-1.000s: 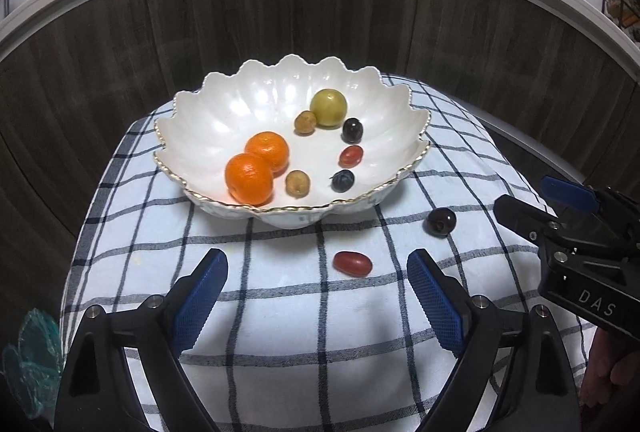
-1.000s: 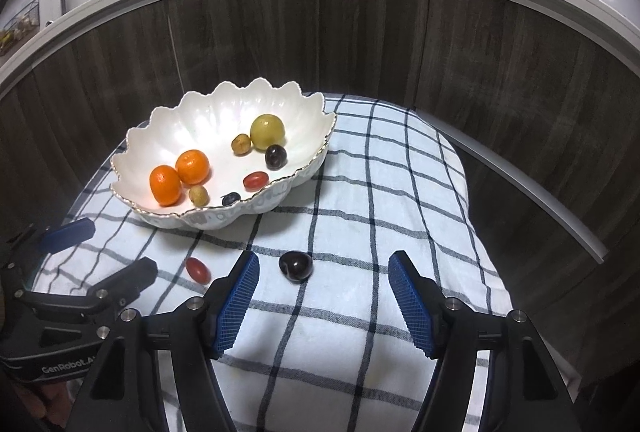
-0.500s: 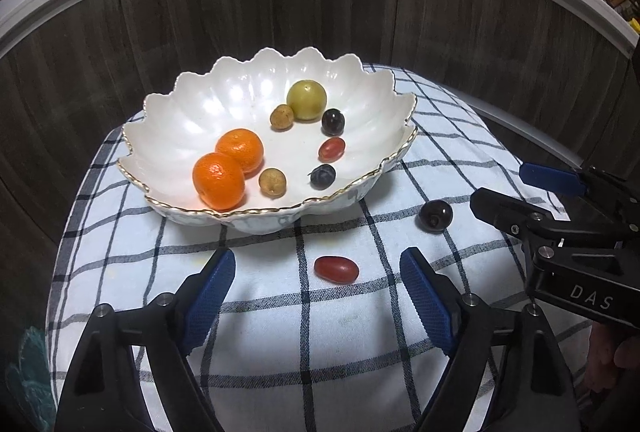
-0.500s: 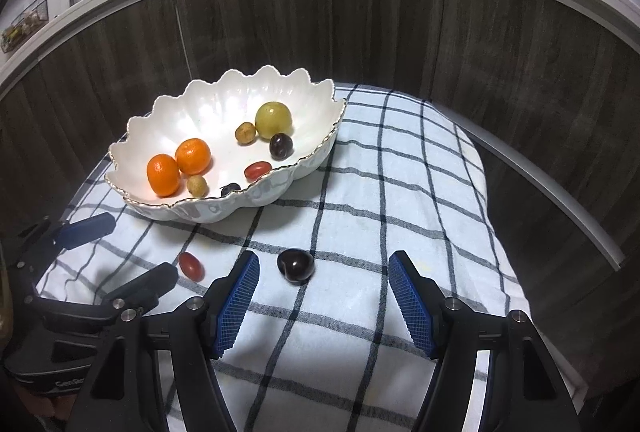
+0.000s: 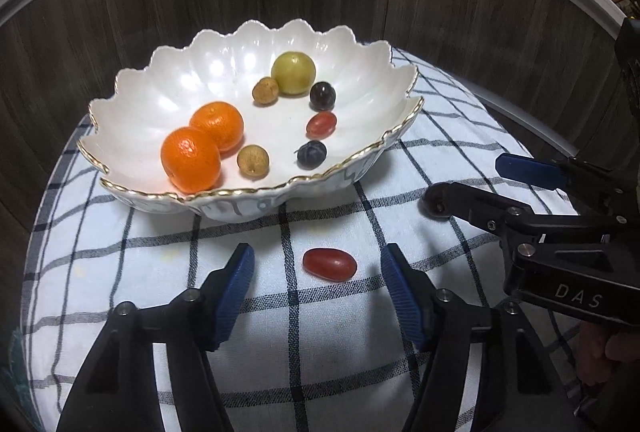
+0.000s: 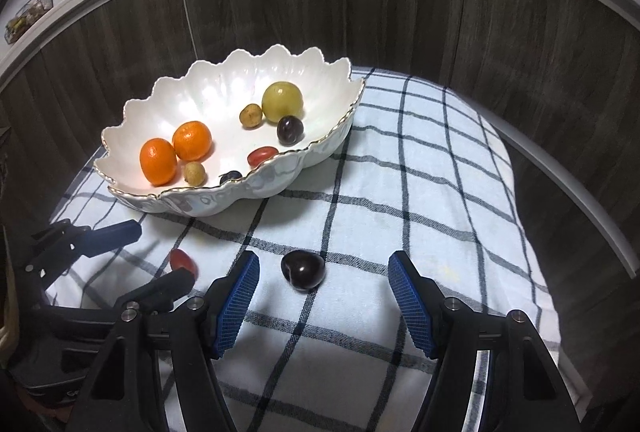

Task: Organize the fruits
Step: 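Close the left gripper on the red oval tomato while the right gripper grasps the dark plum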

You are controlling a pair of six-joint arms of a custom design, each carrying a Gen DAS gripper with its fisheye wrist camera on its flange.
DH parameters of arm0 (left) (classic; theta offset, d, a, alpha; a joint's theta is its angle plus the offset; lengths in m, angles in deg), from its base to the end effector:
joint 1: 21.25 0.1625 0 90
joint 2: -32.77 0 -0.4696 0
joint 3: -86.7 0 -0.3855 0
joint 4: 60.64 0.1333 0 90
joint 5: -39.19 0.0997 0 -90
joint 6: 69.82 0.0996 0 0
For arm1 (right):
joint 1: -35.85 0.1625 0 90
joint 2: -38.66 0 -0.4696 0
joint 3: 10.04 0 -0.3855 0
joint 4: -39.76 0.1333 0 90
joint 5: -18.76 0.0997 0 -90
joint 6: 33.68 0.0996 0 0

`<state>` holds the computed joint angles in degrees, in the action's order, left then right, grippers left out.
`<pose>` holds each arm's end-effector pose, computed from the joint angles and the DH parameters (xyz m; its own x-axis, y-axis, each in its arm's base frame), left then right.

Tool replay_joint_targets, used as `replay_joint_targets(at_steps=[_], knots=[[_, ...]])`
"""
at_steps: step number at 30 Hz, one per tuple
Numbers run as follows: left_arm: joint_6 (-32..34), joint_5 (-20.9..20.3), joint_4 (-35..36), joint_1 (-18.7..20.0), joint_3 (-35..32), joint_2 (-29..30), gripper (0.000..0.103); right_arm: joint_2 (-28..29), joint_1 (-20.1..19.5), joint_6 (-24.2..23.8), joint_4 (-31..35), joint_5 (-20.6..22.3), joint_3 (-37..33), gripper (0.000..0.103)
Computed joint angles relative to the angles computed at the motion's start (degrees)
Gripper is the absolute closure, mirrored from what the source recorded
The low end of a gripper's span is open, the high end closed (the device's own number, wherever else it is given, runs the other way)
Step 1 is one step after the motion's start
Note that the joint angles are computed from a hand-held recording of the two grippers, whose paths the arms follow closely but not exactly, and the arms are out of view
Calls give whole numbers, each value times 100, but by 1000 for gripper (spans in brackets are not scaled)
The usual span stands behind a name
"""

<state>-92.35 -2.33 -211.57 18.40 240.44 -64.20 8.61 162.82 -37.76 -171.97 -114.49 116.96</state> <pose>-0.0664 -0.3250 0.2476 -0.7236 0.1956 -0.6620 0.5312 0.7701 -0.3531 0.3411 -0.3450 -0.0091 -0.7139 -0.2597 0.6503 -0.5983 0.7087 -0.3738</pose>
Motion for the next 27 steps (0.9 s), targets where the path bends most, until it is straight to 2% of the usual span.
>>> replay_joint_targets(at_steps=[4,11,15,18,27], knots=[[188,-110,-260,136,-6,137,45,54,-51,-8,0,65,-30,35],[354,-329,-427,309,-37,291,60,88,-124,-25,61,166,-85,35],[407,-333,-541,317,-9,312,63,122,-154,-45,138,196,-142,36],[511,-460,-656,388,-25,295,73,152,-175,-16,216,178,-175,36],[504,-513,-641,369,-29,233,74,229,-237,58,448,163,-254,58]])
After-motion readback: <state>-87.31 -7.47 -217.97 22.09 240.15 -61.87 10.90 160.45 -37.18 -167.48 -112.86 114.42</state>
